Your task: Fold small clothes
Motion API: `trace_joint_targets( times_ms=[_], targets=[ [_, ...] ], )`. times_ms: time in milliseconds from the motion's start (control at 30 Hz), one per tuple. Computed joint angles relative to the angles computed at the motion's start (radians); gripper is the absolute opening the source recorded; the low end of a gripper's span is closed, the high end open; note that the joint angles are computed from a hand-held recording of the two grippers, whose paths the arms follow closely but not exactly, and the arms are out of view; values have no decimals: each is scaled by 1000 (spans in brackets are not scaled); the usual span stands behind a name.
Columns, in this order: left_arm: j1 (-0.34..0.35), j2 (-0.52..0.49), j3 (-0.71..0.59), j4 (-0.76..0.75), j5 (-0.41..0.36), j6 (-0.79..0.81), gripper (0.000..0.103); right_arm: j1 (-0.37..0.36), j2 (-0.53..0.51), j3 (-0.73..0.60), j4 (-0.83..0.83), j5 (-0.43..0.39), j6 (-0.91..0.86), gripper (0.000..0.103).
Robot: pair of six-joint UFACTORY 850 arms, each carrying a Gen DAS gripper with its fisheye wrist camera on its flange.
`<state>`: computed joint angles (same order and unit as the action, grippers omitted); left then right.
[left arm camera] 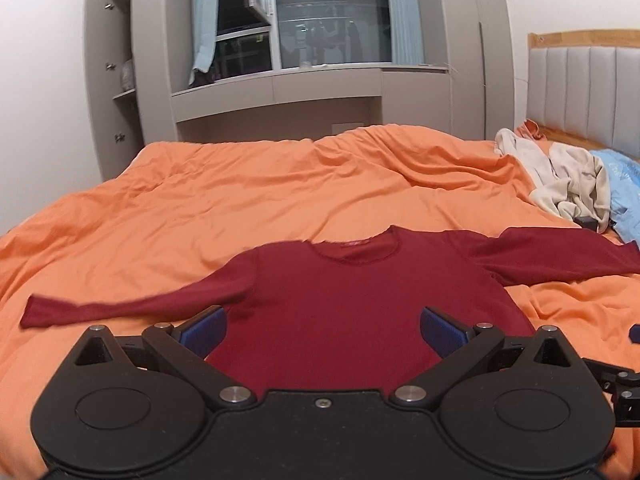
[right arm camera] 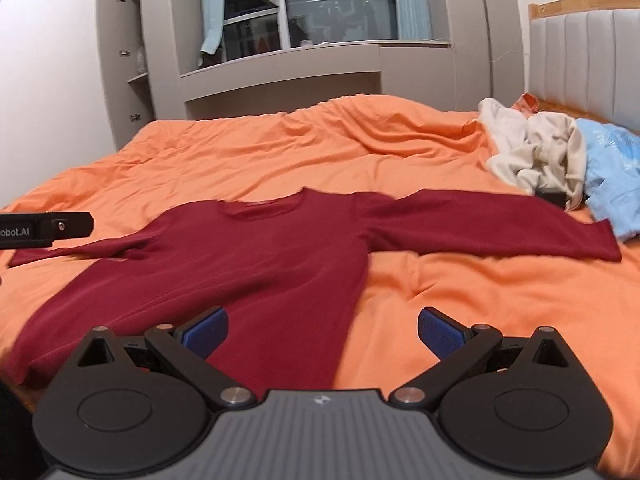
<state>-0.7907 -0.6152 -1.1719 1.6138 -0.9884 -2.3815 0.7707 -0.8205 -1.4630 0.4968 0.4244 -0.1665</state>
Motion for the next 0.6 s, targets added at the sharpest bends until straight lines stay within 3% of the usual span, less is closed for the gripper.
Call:
trace_joint_targets(
  times_ms=[433, 533, 600],
  targets=[
    [150, -236, -345, 41, 222, 230, 103, -117, -211, -346, 292, -135, -330, 103],
    [169, -277, -380, 54, 254, 227, 103, -143, -270, -420, 246, -137, -306, 103],
    [180, -297, -391, 72, 271, 209, 103, -161, -316, -478, 333, -136, -391, 103]
  ],
)
